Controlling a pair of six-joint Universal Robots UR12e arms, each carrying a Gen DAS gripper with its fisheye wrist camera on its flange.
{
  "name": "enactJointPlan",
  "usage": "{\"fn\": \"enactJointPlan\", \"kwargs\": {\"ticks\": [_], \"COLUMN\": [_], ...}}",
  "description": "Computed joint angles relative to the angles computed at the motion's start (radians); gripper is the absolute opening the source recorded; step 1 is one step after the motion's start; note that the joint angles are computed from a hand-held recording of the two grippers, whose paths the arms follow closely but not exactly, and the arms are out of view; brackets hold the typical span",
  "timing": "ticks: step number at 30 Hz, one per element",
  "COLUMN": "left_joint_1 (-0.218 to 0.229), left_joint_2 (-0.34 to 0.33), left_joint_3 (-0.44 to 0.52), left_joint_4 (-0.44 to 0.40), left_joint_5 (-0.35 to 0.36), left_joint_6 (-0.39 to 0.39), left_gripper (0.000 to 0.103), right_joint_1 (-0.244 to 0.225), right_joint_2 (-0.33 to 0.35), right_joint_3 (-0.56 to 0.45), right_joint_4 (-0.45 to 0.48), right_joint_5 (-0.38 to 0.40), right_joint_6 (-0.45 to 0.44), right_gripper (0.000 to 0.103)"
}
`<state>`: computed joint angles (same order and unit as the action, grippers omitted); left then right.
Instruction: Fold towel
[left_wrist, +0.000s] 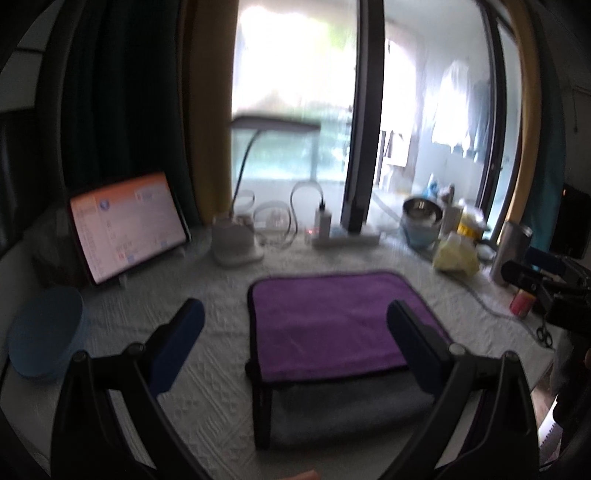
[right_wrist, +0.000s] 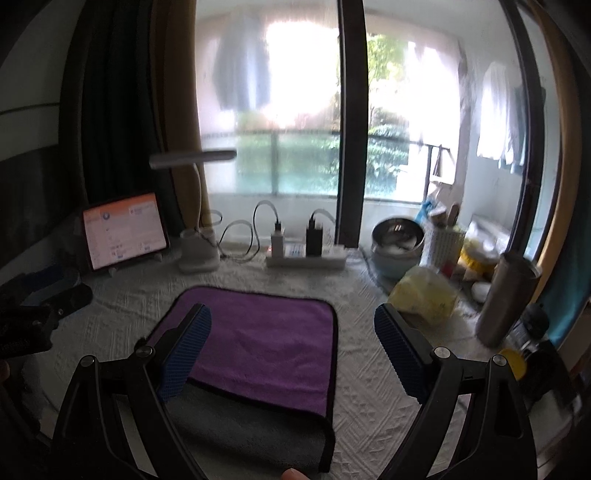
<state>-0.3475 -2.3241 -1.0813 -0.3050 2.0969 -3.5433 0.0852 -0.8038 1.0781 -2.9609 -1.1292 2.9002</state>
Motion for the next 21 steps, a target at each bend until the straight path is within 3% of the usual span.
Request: {"fn": "enactJointPlan", "kwargs": {"ticks": [7, 11, 19, 21], "left_joint_1": [0.022, 0.032, 0.045, 0.045], "left_joint_2": [-0.014, -0.023, -0.037, -0.039], "left_joint_3": [-0.004, -0.001, 0.008, 0.011], "left_joint_4": [-0.109, -0.175, -0.285, -0.305], "left_joint_5": [-0.089, -0.144, -0.231, -0.234], "left_joint_6": [-0.077, -0.097, -0.147, -0.156], "left_gripper": [0.099, 0.098, 0.078, 0.068], "right_joint_1": [-0.002, -0.004, -0.004, -0.005], "right_joint_2": [0.042, 0.059, 0.078, 0.080], "right_joint_3": [-0.055, -0.071, -0.076, -0.075], "right_joint_4": [0.157, 0.218, 0.319, 0.345], "right_joint_5": [0.013, 0.000, -0.031, -0.032], "right_joint_6": [-0.051, -0.070, -0.097, -0.103], "right_gripper": [0.087, 0.078, 0.073, 0.072]}}
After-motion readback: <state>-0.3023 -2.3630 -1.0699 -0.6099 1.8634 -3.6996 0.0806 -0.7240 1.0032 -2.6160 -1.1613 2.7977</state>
